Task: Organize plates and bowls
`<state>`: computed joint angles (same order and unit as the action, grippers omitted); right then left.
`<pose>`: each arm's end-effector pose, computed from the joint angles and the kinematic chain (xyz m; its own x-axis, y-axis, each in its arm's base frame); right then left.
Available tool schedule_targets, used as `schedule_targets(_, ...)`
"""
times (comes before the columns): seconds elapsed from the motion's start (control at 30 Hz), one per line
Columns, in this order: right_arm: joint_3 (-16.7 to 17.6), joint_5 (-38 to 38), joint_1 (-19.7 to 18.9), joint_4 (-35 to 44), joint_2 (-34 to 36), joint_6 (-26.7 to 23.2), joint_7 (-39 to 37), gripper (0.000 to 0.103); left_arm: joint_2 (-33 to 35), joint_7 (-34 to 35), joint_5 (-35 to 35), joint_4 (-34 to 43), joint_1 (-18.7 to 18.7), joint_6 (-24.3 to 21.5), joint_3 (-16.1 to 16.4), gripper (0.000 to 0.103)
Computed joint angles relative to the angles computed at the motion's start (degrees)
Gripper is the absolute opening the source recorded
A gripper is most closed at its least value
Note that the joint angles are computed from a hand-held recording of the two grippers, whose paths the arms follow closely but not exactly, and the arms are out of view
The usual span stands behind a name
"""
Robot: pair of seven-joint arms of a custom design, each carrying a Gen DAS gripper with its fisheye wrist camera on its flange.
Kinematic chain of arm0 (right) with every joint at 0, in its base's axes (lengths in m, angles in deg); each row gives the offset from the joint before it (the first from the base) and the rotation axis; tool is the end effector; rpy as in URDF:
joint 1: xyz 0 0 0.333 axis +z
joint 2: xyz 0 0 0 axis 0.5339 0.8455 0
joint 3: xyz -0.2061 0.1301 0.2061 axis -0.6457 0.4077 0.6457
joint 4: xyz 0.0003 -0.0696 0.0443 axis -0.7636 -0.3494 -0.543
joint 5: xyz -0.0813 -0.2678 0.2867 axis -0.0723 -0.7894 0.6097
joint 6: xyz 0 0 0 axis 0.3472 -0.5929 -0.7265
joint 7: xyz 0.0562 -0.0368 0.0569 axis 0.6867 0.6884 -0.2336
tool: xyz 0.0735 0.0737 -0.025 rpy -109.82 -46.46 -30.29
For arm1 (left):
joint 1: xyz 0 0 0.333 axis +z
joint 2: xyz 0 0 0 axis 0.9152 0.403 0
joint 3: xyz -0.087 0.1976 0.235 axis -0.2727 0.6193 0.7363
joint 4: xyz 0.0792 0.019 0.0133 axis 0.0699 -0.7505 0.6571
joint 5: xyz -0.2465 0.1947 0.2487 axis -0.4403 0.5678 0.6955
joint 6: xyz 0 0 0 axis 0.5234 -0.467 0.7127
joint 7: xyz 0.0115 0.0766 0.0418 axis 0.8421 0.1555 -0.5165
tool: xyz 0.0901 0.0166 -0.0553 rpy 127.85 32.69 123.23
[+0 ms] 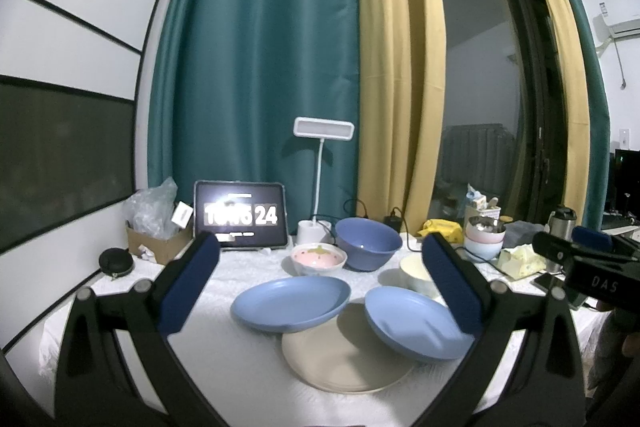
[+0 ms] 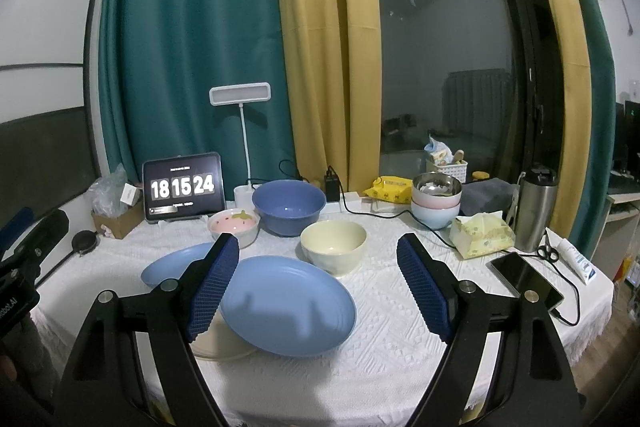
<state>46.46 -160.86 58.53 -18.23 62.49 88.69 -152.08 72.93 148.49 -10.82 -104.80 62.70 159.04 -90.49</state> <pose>0.6030 0.2864 0.4855 -0.4126 -0.9098 -0.0443 -0.2258 0.1493 -0.9627 0.6759 -0.2189 0.4950 -0.4379 -0.8956 0.0779 -0.1143 -0.0305 -0.9930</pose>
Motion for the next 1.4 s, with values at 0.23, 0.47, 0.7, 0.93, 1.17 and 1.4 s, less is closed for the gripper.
schedule_targets(0.23,-0.02,0.06,-0.05,-0.16,-0.01,0.14,0.18,0.085,0.51,-0.16,0.58,-0.09,0.28,0.27,-0.05,0.102)
schedule_targets(0.47,-0.23,0.57,-0.48,-0.99,0.51,1.21,1.64,0.085,2.53,-0.48,3.43,2.28,0.81,-1.57,-1.28,0.102)
schedule_targets(0.7,-1.24,3.86,-1.85,-0.55,1.66,4.14,1.08,0.085,5.73,2.48,2.88,6.74,-0.89,-6.32,-1.78,0.102)
schedule_targets(0.93,-2.68,8.2,-3.6,-0.12,3.41,8.04,-0.03,0.085,9.98,8.07,1.26,12.64,-1.98,-12.85,-4.15,0.102)
schedule_targets(1.17,-4.62,11.74,-5.11,0.18,5.57,12.76,-0.66,0.085,15.02,14.99,-1.62,20.08,-4.17,-20.08,-5.89,0.101)
schedule_targets(1.4,-6.71,16.62,-6.46,1.65,8.96,19.37,-3.79,0.078,20.29,21.99,-5.5,28.16,-6.39,-28.2,-7.01,0.101)
